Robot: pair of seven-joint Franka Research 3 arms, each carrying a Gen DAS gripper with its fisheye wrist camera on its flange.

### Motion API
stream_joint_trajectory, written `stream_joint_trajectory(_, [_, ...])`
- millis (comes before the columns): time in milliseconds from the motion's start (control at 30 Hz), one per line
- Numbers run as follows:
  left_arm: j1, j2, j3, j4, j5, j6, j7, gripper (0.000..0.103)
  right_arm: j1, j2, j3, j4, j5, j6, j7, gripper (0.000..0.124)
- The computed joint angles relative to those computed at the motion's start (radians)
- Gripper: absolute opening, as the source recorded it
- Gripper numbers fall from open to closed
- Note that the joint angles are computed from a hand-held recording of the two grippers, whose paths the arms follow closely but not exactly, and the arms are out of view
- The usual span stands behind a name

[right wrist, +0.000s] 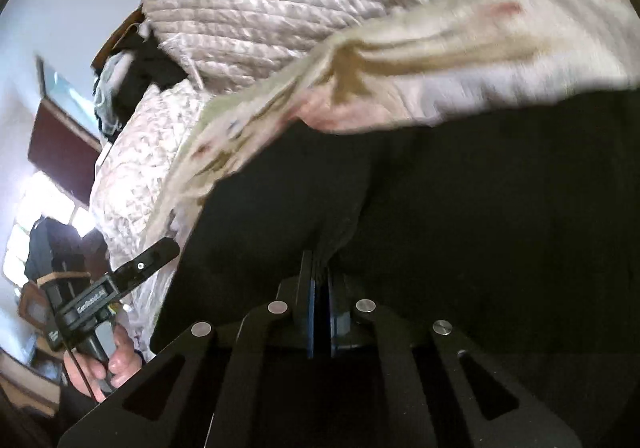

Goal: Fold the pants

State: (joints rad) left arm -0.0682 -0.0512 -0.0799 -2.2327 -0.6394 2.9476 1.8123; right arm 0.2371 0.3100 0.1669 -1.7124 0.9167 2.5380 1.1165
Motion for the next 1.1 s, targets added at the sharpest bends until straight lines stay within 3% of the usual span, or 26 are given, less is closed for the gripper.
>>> stream_joint_trajectory(133, [-0.007, -0.006, -0.004, -0.003, 0.017, 0.011, 0.000, 0.041, 0.017, -0.032, -0.004, -0.028, -0.032, 0.054, -0.012, 0.004])
stream_joint_trajectory(267, [-0.011, -0.005, -0.002, 0.000, 0.029, -0.003, -0.009, 0.041, 0.003, -0.012, -0.007, -0.006, -0.029, -0.008, -0.008, 0.004])
stream_joint_trajectory(367, [-0.005, -0.003, -0.007, 0.001, 0.078, -0.010, -0.057, 0.041, -0.007, -0.029, 0.001, -0.019, 0.024, 0.002, -0.034, 0.010])
stream_joint_trajectory(433, [-0.005, 0.000, -0.008, 0.009, 0.092, -0.011, -0.065, 0.041, 0.007, -0.041, -0.013, -0.033, 0.002, 0.046, -0.001, 0.022])
stream_joint_trajectory(533, [0.002, 0.012, -0.013, 0.028, 0.159, -0.001, -0.112, 0.041, 0.019, -0.066, -0.021, -0.067, -0.014, 0.166, 0.032, 0.022])
stream_joint_trajectory(600, [0.008, 0.031, -0.017, 0.056, 0.191, -0.007, -0.133, 0.041, 0.003, -0.066, -0.002, -0.052, 0.031, 0.167, -0.037, 0.022])
stream_joint_trajectory(700, [0.024, 0.083, -0.029, 0.122, 0.277, -0.045, -0.190, 0.041, 0.025, -0.028, -0.007, 0.002, -0.046, 0.127, -0.028, 0.022])
stream_joint_trajectory(833, [0.051, 0.147, -0.048, 0.185, 0.361, -0.141, -0.242, 0.041, 0.073, 0.037, -0.051, 0.057, -0.267, 0.067, 0.143, 0.018])
stream_joint_trajectory(967, [0.065, 0.116, -0.070, 0.129, 0.375, -0.075, -0.242, 0.041, 0.080, -0.004, -0.053, -0.005, -0.347, 0.141, 0.162, 0.018])
stream_joint_trajectory(1100, [0.057, 0.049, -0.073, 0.046, 0.310, -0.022, -0.202, 0.041, 0.052, -0.093, -0.010, -0.122, -0.272, 0.215, 0.059, 0.019])
